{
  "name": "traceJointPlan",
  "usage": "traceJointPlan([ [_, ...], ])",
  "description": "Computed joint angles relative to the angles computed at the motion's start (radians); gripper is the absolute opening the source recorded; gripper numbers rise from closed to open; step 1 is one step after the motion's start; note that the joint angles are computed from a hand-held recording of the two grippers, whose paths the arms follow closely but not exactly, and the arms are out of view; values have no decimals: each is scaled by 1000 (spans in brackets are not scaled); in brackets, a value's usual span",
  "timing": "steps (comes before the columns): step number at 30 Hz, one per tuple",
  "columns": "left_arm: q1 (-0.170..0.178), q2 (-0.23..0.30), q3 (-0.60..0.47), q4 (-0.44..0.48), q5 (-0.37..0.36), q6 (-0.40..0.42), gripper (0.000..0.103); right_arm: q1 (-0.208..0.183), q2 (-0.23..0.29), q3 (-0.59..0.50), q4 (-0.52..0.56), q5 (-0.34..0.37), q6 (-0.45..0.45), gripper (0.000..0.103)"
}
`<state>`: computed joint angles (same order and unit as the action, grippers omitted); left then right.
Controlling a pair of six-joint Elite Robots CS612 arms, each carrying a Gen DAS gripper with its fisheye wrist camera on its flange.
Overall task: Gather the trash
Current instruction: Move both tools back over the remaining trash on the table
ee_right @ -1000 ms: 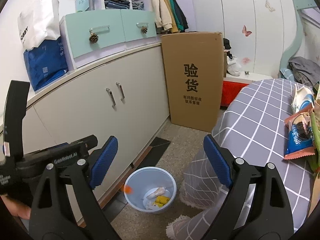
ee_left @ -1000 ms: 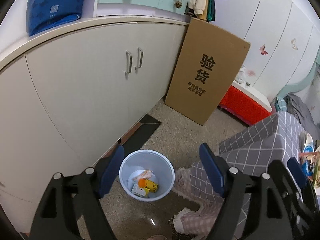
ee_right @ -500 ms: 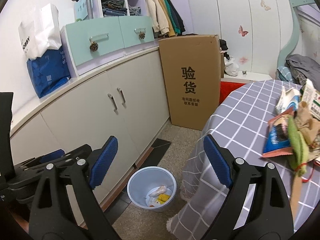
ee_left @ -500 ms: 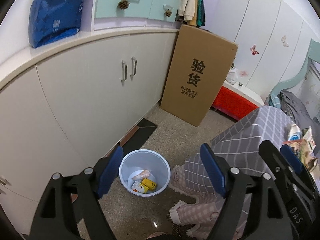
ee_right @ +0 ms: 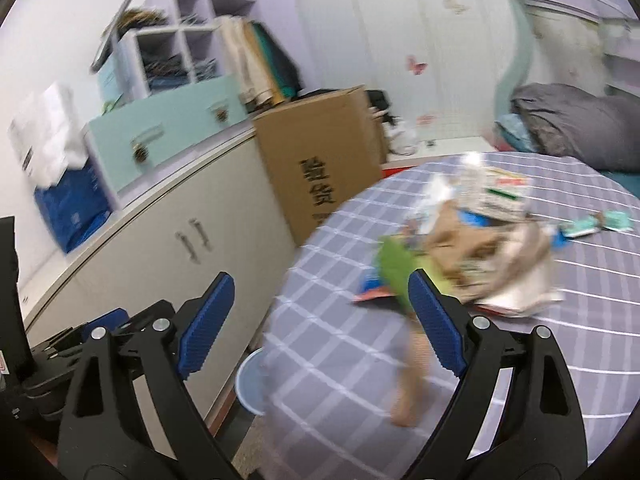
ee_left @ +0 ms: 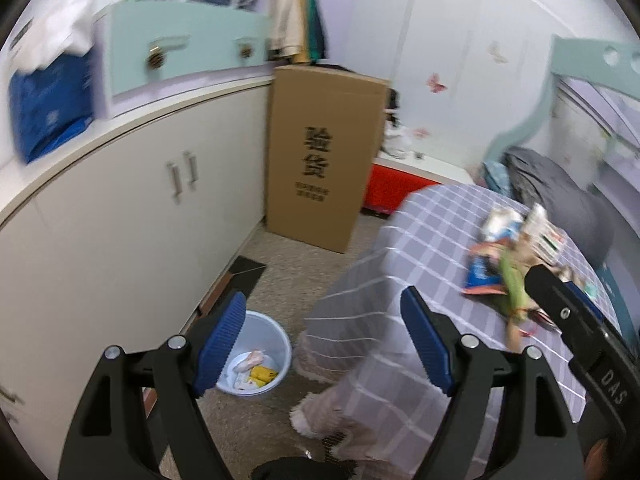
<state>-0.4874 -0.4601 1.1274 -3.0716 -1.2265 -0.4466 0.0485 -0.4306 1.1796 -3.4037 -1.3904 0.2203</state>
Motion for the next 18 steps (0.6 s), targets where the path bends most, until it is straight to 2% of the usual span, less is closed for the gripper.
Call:
traceJointPlan([
  [5, -28, 22, -59, 27, -34, 60, 78, -43, -27, 60, -30, -67, 85, 92],
  [10, -53, 59, -154, 69, -79, 136, 78, -86, -43, 97, -46, -92, 158, 92],
  [15, -70, 111, -278, 165, -140, 194, 78, -118, -51, 114, -40, -104, 183, 93],
  [18, -72, 149, -366, 234, -184, 195, 75, -131, -52, 119, -36, -106, 180, 93],
])
